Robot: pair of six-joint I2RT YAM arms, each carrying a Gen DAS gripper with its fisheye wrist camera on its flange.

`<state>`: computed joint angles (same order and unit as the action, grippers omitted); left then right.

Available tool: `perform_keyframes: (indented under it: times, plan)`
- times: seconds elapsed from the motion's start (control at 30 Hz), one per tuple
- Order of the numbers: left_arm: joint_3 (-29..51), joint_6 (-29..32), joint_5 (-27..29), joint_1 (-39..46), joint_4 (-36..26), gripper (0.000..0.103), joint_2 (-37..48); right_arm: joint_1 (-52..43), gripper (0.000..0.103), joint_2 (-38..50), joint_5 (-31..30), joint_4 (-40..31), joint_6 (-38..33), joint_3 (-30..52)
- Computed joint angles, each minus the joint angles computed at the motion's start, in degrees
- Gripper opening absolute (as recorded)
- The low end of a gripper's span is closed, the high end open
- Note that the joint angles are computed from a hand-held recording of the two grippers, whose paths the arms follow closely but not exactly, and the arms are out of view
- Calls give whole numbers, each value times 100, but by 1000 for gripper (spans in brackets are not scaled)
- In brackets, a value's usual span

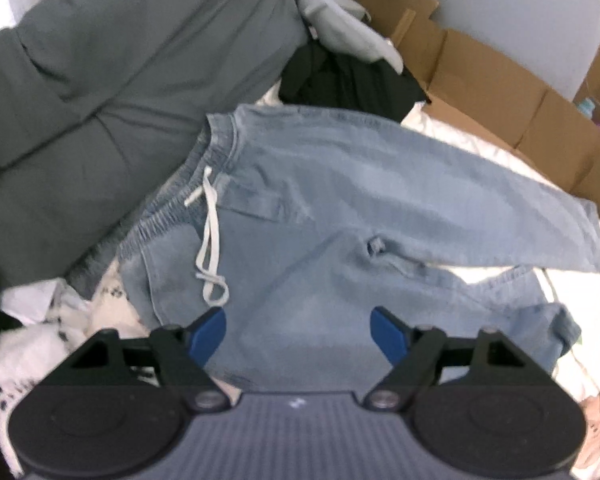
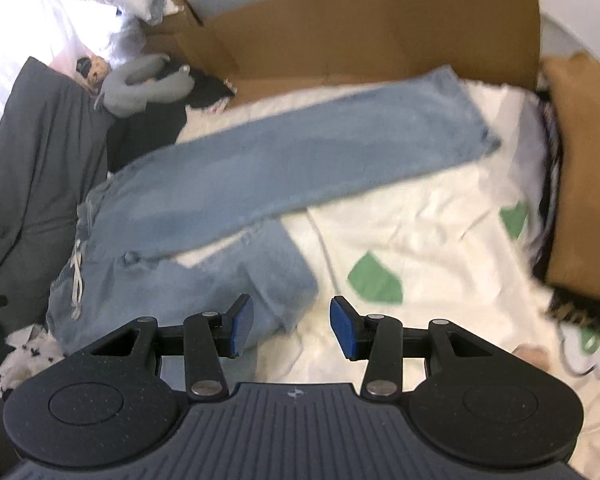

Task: Fold clothes
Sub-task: 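Open both grippers and pull back above the flattened jeans, then grasp the jeans leg cuff with the right gripper and fold it over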

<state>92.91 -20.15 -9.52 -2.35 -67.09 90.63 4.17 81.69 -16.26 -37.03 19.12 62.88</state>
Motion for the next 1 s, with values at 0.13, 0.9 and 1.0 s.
perform_keyframes:
  times: [0.13,0.9,1.0]
  plan:
    - [-584,-63,-38,-95,338,81,-126,210,50,102,-46,407,99,-503]
    - [-3144,-101,606,360,2305,78,-434,1344,50,2045,-131,2246,1766,-379]
    - [-3465,-211,751,443,2548,77,-432,1424,50,2299,-10,2172,1915,-153]
